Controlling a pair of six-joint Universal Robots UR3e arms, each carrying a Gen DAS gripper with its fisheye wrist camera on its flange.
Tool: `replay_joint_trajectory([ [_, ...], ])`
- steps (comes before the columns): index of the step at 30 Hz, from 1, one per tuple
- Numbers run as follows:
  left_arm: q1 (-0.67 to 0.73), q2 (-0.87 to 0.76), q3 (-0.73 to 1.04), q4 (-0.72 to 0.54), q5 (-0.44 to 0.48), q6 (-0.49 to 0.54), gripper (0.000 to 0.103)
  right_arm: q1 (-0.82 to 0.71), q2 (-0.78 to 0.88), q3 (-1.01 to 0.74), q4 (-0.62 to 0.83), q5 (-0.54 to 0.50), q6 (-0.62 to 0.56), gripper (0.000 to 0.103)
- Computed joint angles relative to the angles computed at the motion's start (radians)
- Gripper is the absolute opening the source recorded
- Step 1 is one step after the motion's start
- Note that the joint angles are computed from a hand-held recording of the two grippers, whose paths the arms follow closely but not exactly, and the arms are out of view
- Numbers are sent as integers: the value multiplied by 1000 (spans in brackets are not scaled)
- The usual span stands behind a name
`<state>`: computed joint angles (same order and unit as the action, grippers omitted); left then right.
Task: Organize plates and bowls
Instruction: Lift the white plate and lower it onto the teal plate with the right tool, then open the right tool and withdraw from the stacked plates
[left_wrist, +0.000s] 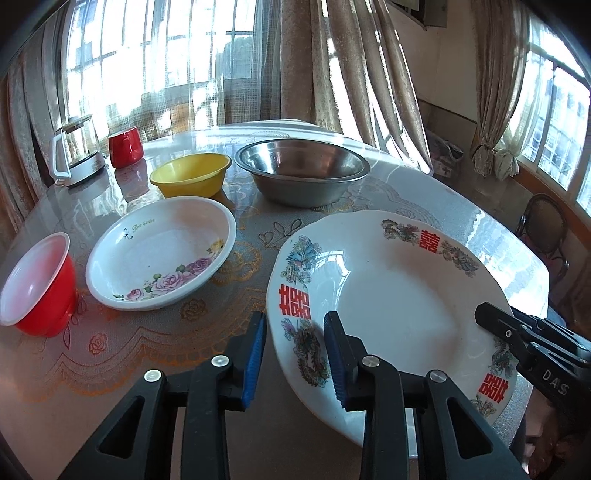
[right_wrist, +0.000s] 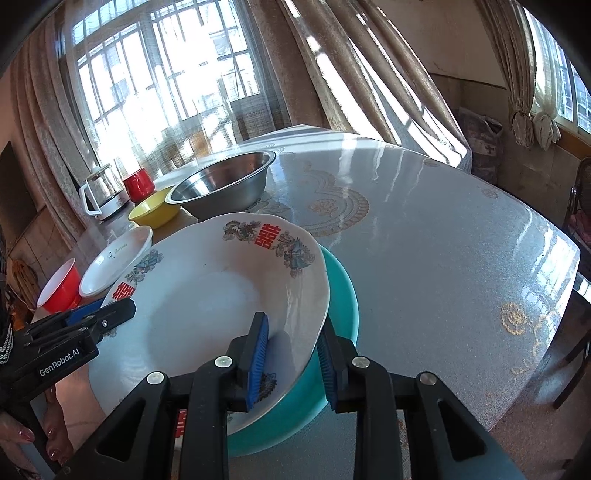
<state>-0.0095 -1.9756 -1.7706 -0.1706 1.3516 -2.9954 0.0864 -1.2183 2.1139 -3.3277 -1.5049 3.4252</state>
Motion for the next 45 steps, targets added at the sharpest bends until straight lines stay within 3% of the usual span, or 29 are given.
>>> replay_joint_trajectory([
  [11,-45,-27,28,13,50,-2,31,-14,-22,39,-22,1,32,24],
  [18,-28,-16,14,5,14,8,34,-11,-24,31,-6,-14,51,25],
  [22,-9,10,-28,22,11,1,51,0,-26,22,24,-20,57,28],
  [32,111,155,-217,73,-94,8,75,11,-35,36,21,-23,99,30],
  [45,286,209,-286,50,-119,6,77,41,-137,88,-1,-141,181,35],
])
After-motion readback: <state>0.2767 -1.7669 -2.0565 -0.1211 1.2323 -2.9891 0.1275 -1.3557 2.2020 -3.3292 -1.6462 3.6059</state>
